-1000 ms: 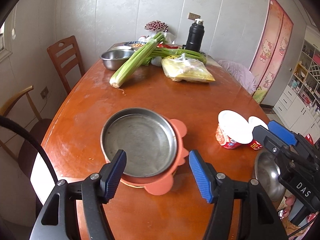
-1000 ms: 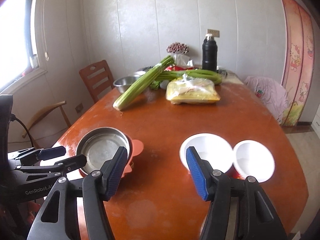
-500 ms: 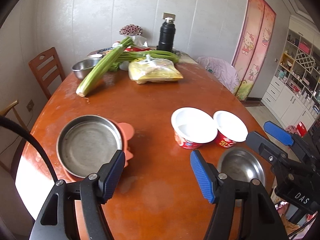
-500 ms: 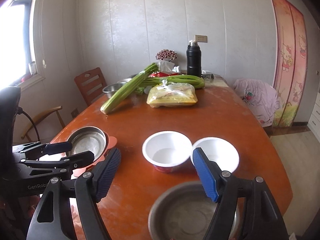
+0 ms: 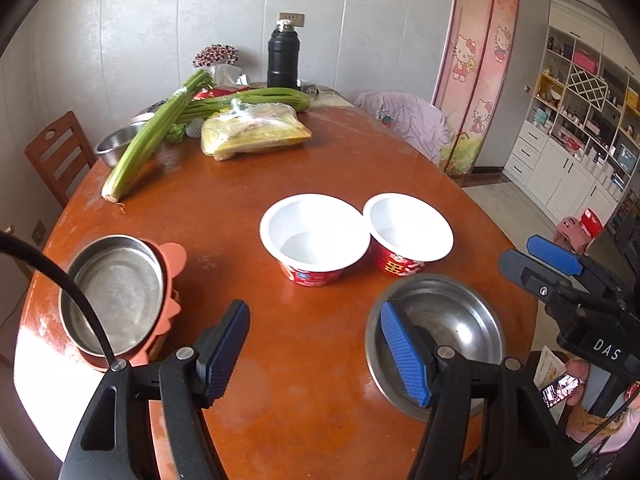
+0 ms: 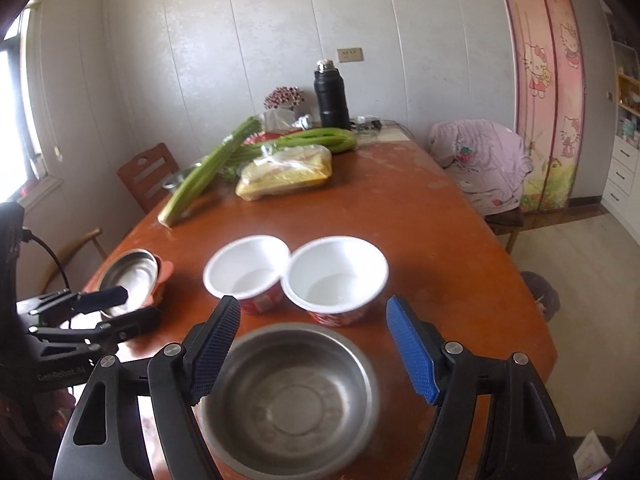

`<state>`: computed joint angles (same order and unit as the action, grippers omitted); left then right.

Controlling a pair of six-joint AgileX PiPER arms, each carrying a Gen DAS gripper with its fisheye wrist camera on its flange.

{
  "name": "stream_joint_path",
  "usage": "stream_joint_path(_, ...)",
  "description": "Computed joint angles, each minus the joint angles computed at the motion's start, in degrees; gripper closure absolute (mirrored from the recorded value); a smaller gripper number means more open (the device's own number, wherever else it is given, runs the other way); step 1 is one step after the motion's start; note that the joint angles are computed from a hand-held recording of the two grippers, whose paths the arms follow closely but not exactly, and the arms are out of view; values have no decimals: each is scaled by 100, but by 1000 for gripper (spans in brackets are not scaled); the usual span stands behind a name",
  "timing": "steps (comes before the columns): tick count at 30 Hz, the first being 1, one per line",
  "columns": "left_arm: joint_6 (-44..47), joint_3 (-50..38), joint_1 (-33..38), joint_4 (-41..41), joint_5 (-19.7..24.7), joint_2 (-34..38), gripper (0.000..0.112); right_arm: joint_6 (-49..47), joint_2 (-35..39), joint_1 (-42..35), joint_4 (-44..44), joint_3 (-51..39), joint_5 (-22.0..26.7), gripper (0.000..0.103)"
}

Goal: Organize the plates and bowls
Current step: 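Move both grippers to the rim of the large steel basin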

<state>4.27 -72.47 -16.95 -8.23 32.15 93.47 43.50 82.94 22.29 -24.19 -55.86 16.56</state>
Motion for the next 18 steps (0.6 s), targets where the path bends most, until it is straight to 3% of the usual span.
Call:
stream_joint_path(7, -503, -105, -382, 426, 12, 344, 44, -812, 98, -388, 763, 252, 205, 26)
stream_joint_path(15, -675, -229, -622, 418, 120, 710, 43, -1266, 413, -353, 970, 317, 292, 27)
stream_joint_path(18, -723, -286, -659, 382, 190, 863, 43, -1028, 541, -255, 668, 351, 266, 27)
